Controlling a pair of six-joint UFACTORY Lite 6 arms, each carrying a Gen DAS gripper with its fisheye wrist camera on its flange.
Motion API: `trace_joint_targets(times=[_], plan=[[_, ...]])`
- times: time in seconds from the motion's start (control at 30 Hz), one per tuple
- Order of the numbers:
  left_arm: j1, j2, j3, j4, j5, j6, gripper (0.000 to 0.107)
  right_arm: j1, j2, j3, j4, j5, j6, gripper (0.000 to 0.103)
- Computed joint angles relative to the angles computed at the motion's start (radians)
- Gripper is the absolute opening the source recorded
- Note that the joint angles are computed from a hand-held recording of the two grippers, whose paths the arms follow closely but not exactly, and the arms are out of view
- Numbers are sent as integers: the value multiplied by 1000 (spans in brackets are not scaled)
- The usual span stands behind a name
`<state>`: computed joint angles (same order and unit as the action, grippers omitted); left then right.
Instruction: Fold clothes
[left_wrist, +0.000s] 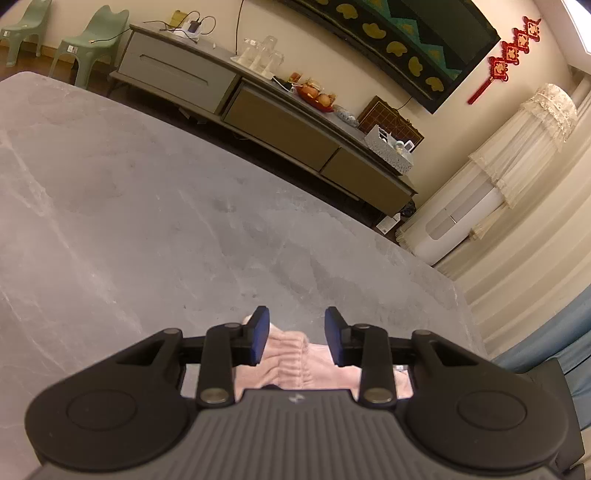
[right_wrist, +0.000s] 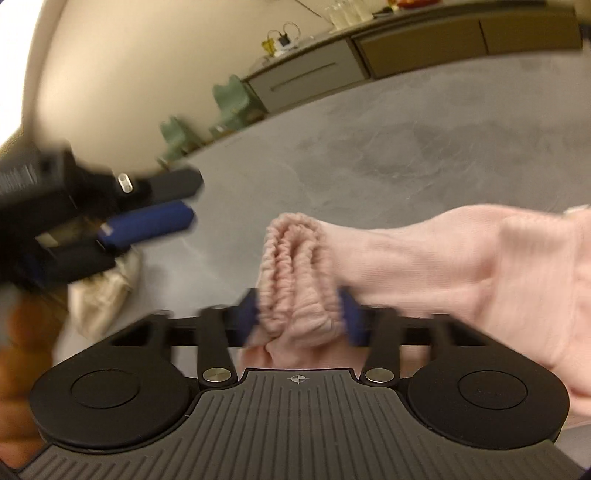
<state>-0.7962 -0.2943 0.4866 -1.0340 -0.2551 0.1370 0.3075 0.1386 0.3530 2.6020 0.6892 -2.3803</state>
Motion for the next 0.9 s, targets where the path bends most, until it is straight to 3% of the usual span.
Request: trace_joint_targets(times=[0.07,0.2,0.27,0.33,0.4,0.47,0.57,0.7,0.73,0.8,0.87,0.9], plan=[[-23,-14,0,-80,-18,73,32,-19,-122,-50,-44,-48,41,28],[-66,-21,16,-77,-48,84,37,-209,-489,-162,-442,-132,402,28],[-92,37,50,-2,-50,20,38,-395,-634,-221,-652,-103,538,28],[-122,133,104,96,-50,-60,38,-604,-681,-230,-861,-60,657,28],[-156,252,178,165,-49,-111,38,-793,-574,-170,-1033,-11,671,28],[-193,357,249,175,-63,-105,38,-856,-466,-134,-1043,-13,600,28],[-233,486,344,156,-81,-48,38,-856,-338,-114,-917,-44,415,28],[-252,650,469,-51,-70,189,38,-754,-400,-154,-765,-150,274,32],[-252,677,488,-99,-66,241,38,-728,-420,-163,-731,-181,242,36],[-254,705,506,-143,-66,283,39,-678,-533,-203,-696,-279,201,68],[-264,662,474,-53,-93,187,38,-637,-731,-265,-736,-357,232,71],[-272,636,452,12,-117,123,38,-652,-836,-296,-803,-344,287,70]])
